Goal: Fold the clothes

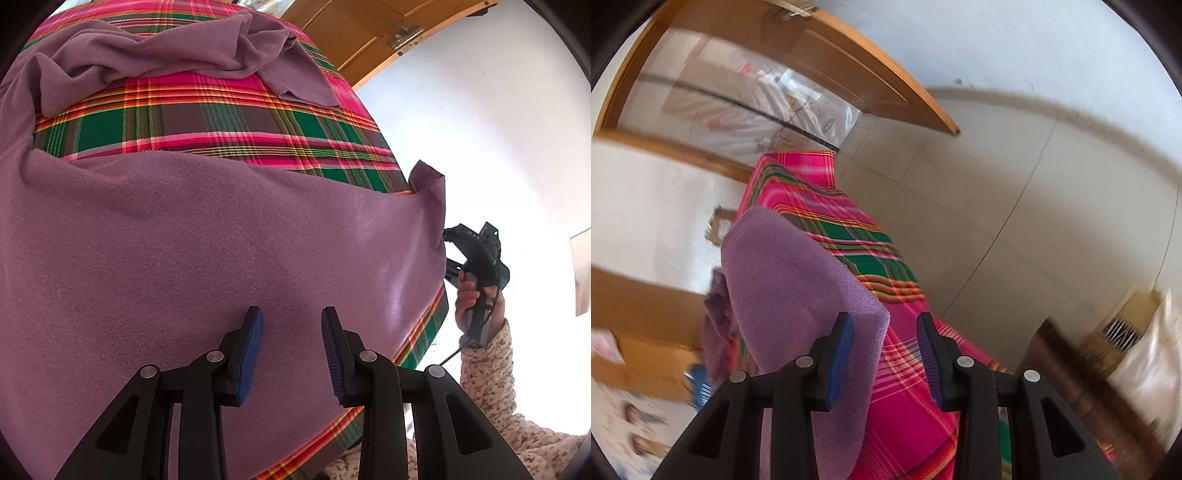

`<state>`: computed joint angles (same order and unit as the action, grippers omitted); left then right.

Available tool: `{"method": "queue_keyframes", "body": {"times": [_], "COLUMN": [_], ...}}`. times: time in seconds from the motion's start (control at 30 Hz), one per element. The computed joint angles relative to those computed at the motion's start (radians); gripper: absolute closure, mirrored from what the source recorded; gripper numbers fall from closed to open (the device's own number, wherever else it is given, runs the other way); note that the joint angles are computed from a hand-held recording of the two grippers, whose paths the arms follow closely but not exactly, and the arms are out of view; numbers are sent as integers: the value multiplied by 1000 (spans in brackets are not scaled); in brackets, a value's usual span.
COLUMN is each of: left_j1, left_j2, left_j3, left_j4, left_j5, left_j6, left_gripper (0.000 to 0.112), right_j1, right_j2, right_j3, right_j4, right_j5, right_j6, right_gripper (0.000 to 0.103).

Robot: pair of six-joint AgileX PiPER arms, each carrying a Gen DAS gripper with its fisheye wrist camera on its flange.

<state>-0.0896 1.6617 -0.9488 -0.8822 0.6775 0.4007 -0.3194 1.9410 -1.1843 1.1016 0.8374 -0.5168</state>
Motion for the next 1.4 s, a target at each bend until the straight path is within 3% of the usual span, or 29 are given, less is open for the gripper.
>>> {"method": "queue_keyframes", "body": {"times": [0.1,0.33,0.43,0.53,0.6,0.63,1.03,1.27,1.4], "left_j1": [6,1,-3,-15,-21,-22,-48,-59,-56], "left_j2": [0,-3,-7,-11,-11,-12,-12,-19,-22], "left_j3": [3,2,3,0,-4,-4,-9,-2,4], "left_j4": [-12,-6,-2,23,33,33,47,39,-7], "left_j5": [5,1,-1,-8,-9,-10,-11,-7,6], "left_j6": [9,-2,-10,-31,-43,-46,-55,-48,-2], "left_gripper": [78,78,76,76,76,76,76,76,76], "right_j1": [-56,-69,-62,-46,-49,-49,-52,-31,-43], "right_j2": [43,70,70,40,16,-1,-292,-371,-378], "right_j3": [39,79,76,80,92,102,264,343,372], "right_j4": [146,265,278,257,259,261,186,164,196], "right_j5": [84,141,157,114,101,83,-194,-300,-318], "right_j6": [-51,-120,-143,-151,-160,-166,-189,-183,-214], "right_gripper": [66,64,76,83,98,99,100,100,100]}}
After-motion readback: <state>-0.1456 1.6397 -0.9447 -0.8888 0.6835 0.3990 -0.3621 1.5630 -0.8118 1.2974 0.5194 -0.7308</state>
